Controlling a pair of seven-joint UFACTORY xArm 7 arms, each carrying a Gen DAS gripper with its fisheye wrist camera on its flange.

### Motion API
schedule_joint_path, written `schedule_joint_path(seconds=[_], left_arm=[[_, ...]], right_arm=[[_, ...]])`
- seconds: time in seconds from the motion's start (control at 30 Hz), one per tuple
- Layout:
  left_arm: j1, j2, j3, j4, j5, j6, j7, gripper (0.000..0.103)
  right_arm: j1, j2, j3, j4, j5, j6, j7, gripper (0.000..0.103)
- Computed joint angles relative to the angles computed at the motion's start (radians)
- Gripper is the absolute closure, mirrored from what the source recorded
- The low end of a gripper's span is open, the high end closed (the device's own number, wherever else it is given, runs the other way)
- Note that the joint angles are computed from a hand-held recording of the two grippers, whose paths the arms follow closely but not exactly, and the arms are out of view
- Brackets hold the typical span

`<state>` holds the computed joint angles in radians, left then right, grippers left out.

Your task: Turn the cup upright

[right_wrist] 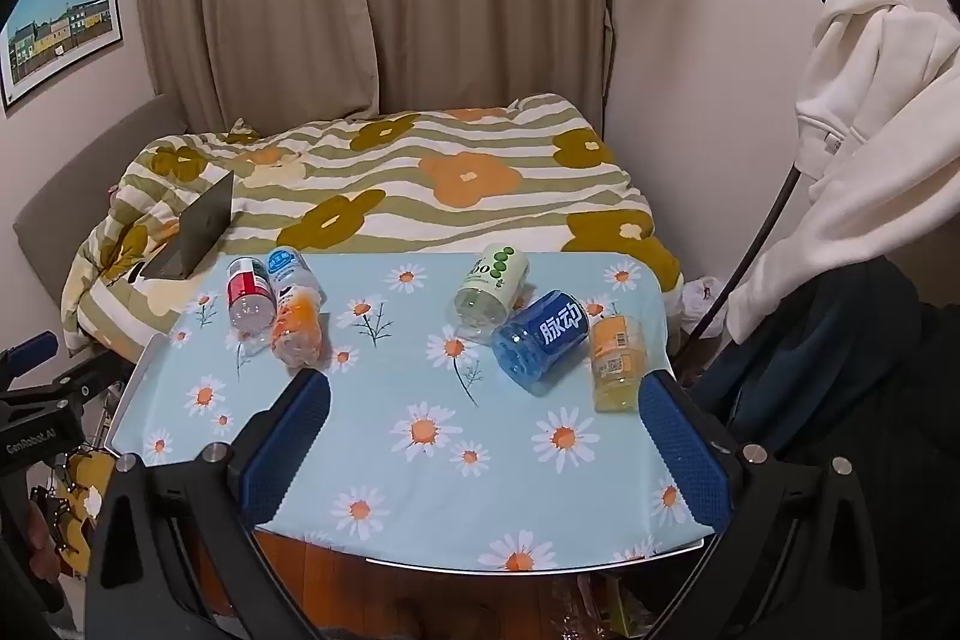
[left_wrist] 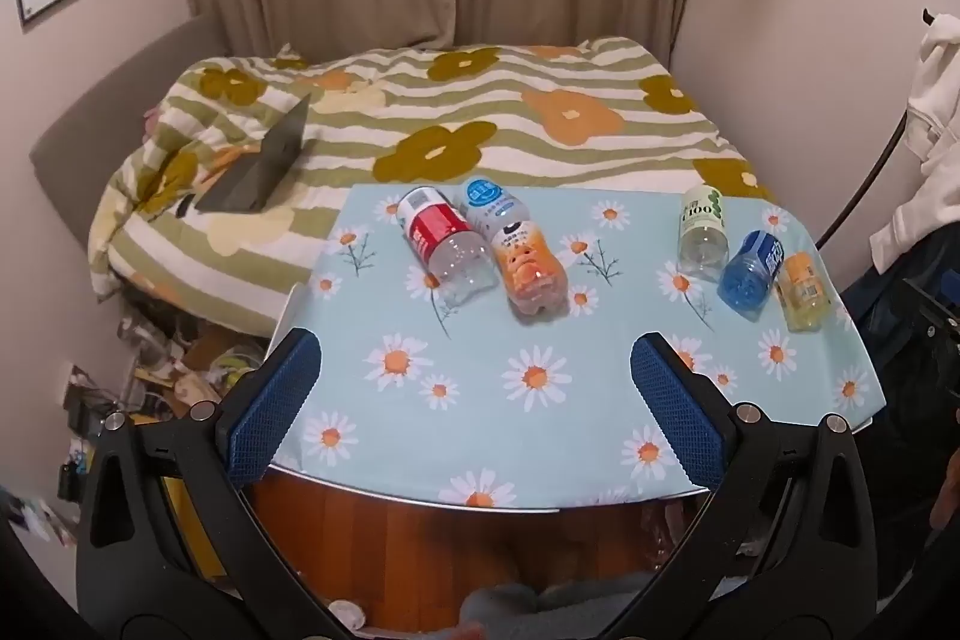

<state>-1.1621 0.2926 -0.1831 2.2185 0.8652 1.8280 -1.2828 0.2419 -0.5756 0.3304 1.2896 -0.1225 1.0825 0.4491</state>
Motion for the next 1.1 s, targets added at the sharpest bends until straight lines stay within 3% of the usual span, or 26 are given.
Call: schedule_joint_path(seconds=[0.27, 0.37, 0.47, 1.1], left_arm=[[0.017, -0.012, 0.002, 0.014, -0.009, -0.008, 0.032, 0.0], [0.003, 0.024, 0.018, 0.095, -0.002, 0.025, 0.074, 0.0], [-0.009, -0.012, 0.019, 0.029, -0.002, 0.005, 0.031, 0.0], [-0.027, 0.026, 0.037, 0.073, 0.007, 0.018, 0.049, 0.0]], right_arm=[[-0.001, -0.008, 0.004, -0.005, -0.006, -0.01, 0.006, 0.0], [-0.005, 0.004, 0.01, 0.006, -0.009, -0.001, 0.006, 0.0], [-0.004, 0.006, 0.01, 0.011, -0.013, 0.002, 0.006, 0.0], [-0.001, 0.007, 0.007, 0.004, -0.01, -0.008, 0.017, 0.0]])
